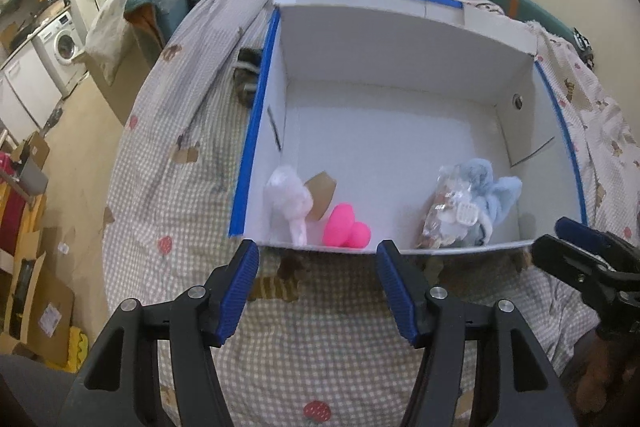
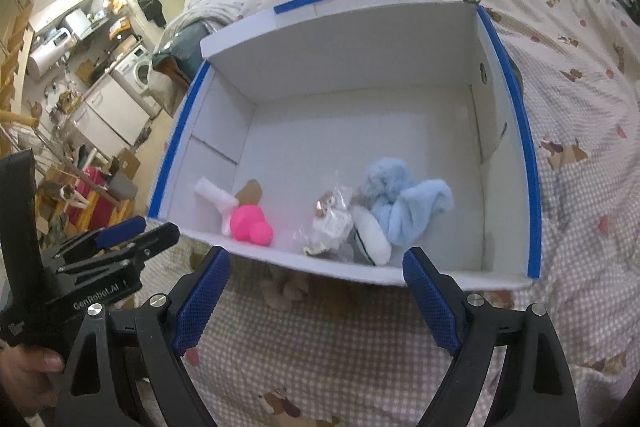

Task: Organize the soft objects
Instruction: 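Withdraw both grippers from the box toward the remaining items, then grasp the beige lace scrunchie with the left gripper while the right grasps the peach sponge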

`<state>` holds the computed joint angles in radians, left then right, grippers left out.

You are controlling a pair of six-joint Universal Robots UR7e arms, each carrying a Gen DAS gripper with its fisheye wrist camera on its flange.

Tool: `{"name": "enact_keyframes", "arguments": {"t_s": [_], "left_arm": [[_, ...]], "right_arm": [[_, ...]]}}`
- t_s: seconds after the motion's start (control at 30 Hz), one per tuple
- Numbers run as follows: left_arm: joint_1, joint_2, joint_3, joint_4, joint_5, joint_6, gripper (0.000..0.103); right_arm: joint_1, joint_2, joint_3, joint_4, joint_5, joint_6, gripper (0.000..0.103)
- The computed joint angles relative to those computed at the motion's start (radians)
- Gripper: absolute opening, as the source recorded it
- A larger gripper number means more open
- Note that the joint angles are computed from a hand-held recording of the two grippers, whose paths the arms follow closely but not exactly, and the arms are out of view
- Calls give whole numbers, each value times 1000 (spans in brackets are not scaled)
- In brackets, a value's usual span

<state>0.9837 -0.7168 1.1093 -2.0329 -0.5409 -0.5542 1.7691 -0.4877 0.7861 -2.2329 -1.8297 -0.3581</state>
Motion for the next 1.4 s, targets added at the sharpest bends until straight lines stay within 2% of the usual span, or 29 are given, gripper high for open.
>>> {"name": "enact_keyframes", "arguments": {"t_s": [0.1, 0.27, 0.43, 0.57, 0.73, 0.93, 1.03, 1.17, 1.27, 1.3, 1.37, 1.4], "left_arm": [[6, -17, 26, 18, -11, -39, 58], [8, -35, 56, 18, -16, -62, 58], [15, -25, 39, 70, -30, -89, 58], [26, -9, 14, 113, -57, -112, 58], [38, 10, -7, 162, -102, -120, 58], [54, 70, -83, 185, -173, -71, 58], [64, 141, -177, 219, -220, 8, 58], [89, 210, -266, 245, -299, 41, 58], [102, 248, -313, 285, -304, 60, 58], [103, 244, -294, 254, -285, 81, 58], [105, 228, -261, 209, -268, 86, 50], [107, 226, -265, 221, -267, 73, 37]], "right_arm": [[1, -29, 56, -45, -2, -18, 94], [-13, -63, 104, -18, 19, 27, 94], [-12, -43, 85, 38, -86, 41, 94], [-22, -23, 53, 77, -160, 113, 94], [-36, 10, -9, 137, -183, 203, 94], [-37, 69, -105, 204, -200, 235, 94], [-37, 84, -128, 215, -204, 235, 94], [-38, 97, -148, 229, -201, 244, 94], [-41, 94, -152, 237, -206, 251, 94], [-43, 94, -156, 245, -208, 254, 94], [-44, 103, -173, 260, -210, 260, 94], [-44, 109, -183, 267, -210, 261, 94]]}}
